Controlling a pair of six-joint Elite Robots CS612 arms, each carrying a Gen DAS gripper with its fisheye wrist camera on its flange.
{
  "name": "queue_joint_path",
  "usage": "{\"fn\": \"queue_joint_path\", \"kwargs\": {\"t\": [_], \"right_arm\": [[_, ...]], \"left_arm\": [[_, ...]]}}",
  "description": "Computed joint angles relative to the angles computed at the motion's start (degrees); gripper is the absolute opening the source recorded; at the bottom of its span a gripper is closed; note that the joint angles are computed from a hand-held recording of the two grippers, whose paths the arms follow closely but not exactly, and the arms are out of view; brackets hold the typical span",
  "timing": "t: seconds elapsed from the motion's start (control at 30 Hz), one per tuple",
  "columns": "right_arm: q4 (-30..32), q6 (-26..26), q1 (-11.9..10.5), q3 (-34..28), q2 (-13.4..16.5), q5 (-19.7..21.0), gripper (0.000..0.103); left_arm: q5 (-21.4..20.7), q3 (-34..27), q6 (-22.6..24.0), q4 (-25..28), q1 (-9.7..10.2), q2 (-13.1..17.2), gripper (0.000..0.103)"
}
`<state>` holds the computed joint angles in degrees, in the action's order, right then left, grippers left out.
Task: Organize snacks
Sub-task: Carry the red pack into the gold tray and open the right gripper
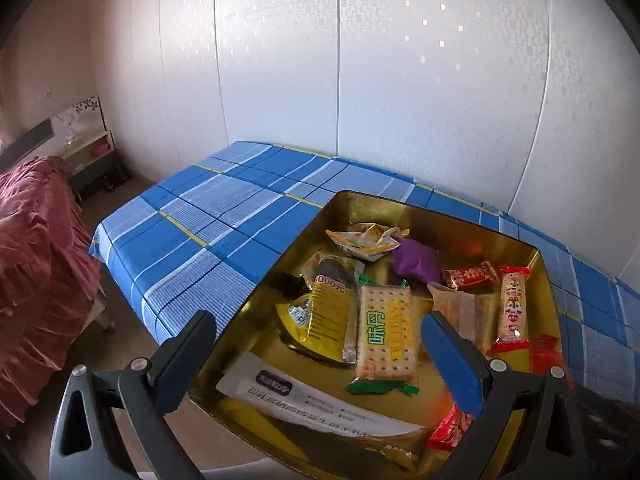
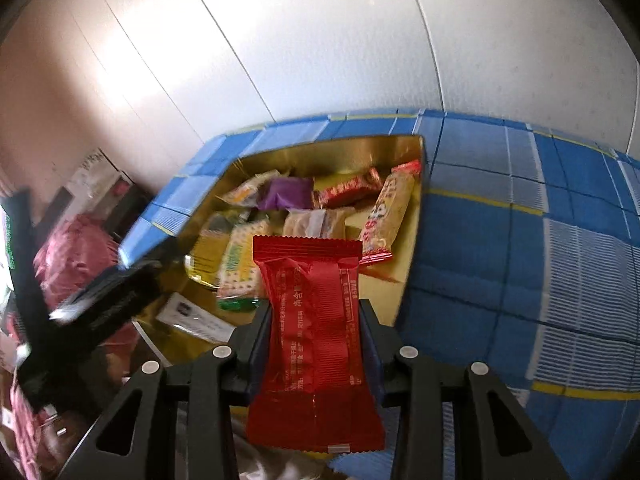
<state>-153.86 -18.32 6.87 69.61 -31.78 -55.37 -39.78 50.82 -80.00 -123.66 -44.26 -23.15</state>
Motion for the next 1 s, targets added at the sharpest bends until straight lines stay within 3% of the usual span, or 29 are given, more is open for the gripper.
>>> {"fn": "queue_joint_path", "kwargs": {"t": [0.37, 0.5, 0.67, 0.87, 1.0], "right_arm": [[-8.55, 3.06, 0.74, -0.02, 1.35, -4.99, 0.047], [-11.19, 3.58, 0.27, 0.73, 1.27, -3.40, 0.048], [-15.80, 3.75, -0.23, 3.57, 0.00, -3.28, 0.048], [-20.98, 0.80, -0.43, 8.38, -2.15, -5.17, 0.050], [-24.79, -1.37, -0.64, 11.64, -3.46, -6.01, 0.058]], "left_arm": [[-1.61, 1.11, 0.72, -0.62, 0.03, -0.61, 0.103], [-2.54, 1.13, 3.54, -1.95, -0.20, -0.44, 0.103], [-5.76, 1.87, 7.04, -4.14, -0.44, -0.39, 0.103], [-9.46, 4.64, 6.46, -9.71, -0.58, -1.13, 0.103], [-7.98, 5.89, 5.27, -10.82, -1.45, -1.71, 0.103]]}}
